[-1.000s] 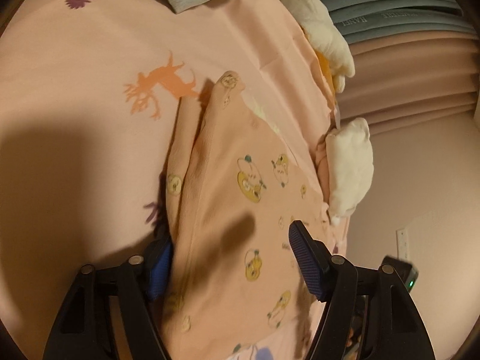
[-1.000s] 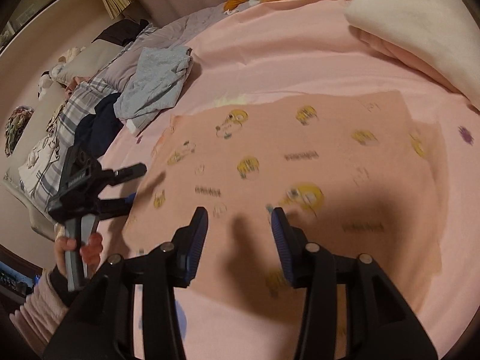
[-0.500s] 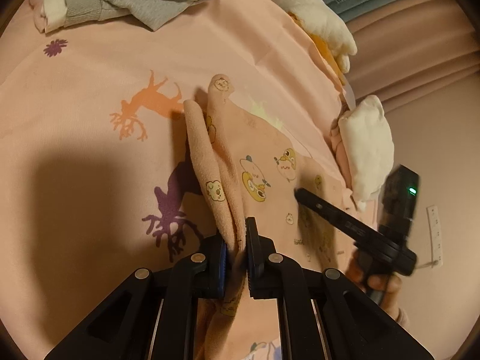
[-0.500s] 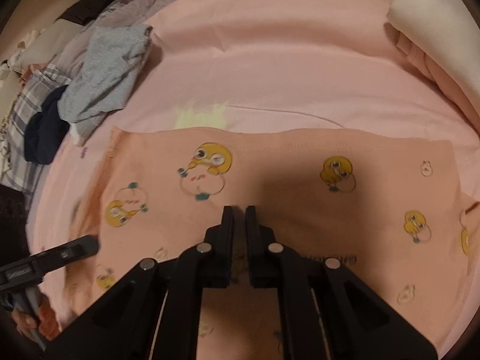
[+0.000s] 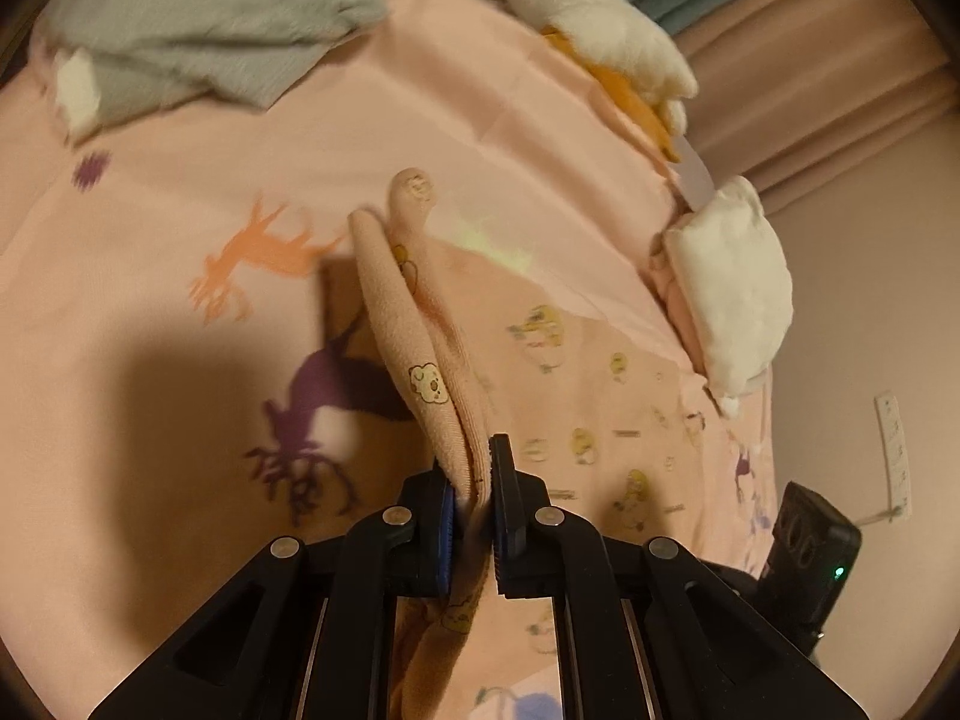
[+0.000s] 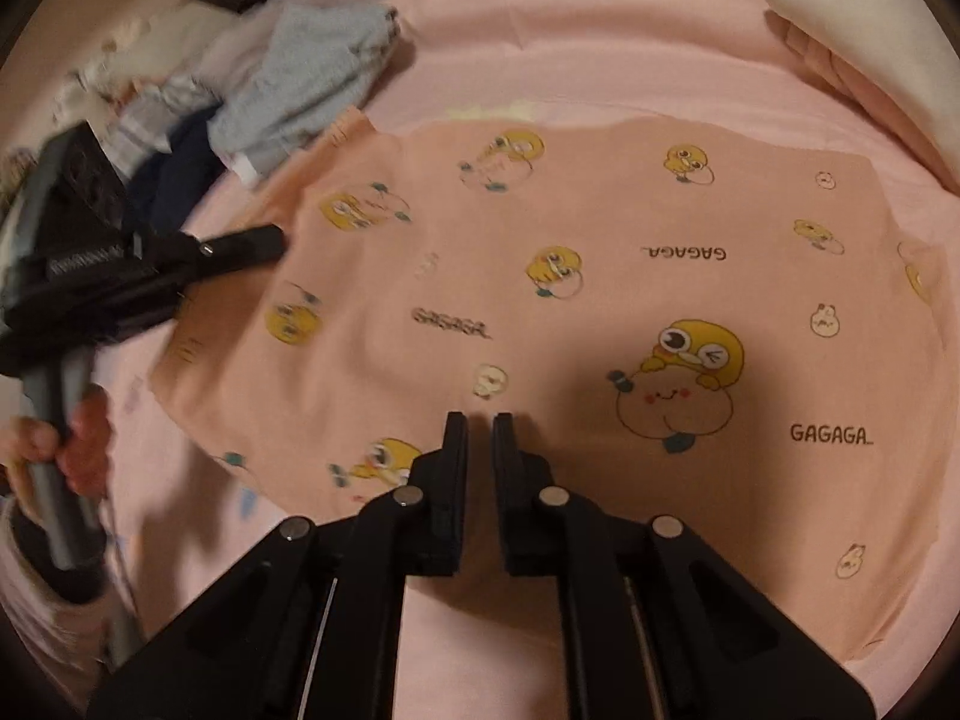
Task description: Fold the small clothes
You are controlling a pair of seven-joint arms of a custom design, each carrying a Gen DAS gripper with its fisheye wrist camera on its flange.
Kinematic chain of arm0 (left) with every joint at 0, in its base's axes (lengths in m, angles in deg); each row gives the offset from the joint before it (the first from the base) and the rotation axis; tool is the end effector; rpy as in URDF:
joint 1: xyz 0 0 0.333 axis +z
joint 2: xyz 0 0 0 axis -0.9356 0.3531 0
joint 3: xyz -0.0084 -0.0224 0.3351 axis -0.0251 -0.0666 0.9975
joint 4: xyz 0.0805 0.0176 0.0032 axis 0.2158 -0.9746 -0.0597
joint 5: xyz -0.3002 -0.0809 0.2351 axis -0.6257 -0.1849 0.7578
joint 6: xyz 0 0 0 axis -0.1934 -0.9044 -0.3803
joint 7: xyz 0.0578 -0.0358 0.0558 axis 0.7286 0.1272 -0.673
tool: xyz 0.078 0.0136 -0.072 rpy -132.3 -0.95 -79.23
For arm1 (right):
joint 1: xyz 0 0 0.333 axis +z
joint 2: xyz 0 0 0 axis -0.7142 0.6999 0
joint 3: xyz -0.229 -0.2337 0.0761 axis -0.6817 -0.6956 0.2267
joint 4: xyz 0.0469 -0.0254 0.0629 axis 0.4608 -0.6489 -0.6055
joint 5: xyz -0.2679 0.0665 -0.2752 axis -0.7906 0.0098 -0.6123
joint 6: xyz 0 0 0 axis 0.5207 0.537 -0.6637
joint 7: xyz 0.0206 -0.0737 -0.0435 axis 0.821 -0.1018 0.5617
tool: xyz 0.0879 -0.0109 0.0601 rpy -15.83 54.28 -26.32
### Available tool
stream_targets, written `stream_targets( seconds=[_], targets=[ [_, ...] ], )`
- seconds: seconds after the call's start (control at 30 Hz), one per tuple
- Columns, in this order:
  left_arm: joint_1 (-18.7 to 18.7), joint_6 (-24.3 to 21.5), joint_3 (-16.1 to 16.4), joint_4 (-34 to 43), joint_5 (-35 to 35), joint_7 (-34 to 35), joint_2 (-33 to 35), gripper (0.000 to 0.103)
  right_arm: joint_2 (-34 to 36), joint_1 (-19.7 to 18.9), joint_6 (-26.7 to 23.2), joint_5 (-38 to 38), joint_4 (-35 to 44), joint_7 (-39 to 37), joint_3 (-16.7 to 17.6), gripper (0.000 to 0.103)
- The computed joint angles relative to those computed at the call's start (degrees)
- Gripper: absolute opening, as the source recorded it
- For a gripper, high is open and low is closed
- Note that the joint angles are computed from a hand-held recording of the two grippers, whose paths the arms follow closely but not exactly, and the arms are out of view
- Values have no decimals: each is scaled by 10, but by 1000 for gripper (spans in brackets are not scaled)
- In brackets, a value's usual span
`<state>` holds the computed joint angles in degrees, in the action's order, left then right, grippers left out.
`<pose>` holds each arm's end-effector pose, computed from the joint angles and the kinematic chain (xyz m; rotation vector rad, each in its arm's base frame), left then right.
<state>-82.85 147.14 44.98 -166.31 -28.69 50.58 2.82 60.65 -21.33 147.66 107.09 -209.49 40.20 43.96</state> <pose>0.5079 -0.2085 0.4439 2.0357 -1.8627 1.0916 0.4118 0.2166 0.4600 -1.9609 1.6390 0.0450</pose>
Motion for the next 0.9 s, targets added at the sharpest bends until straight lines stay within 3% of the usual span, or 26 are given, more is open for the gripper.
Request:
stream_targets(
  seconds=[0.07, 0.23, 0.4, 0.57, 0.7, 0.9],
  targets=[
    [-6, 8, -8, 10, 56, -35, -3, 6, -17, 10, 27, 36, -13, -22, -12, 12],
    [-27, 7, -26, 67, 234, -143, 17, 6, -38, 41, 56, 235, -21, -118, -80, 12],
    [-56, -25, -52, 145, 374, -225, 77, 6, -59, 26, 55, 398, -37, -200, -114, 17],
    [-77, -90, -77, 226, 442, -273, 164, 6, -63, -5, -10, 566, -55, -272, -156, 49],
    [-69, -140, -100, 255, 431, -285, 208, 6, -67, -37, -51, 593, -74, -251, -154, 54],
    [-30, -75, -116, 156, 348, -217, 126, 7, -58, -74, -61, 499, -59, -204, -94, 58]
  ],
)
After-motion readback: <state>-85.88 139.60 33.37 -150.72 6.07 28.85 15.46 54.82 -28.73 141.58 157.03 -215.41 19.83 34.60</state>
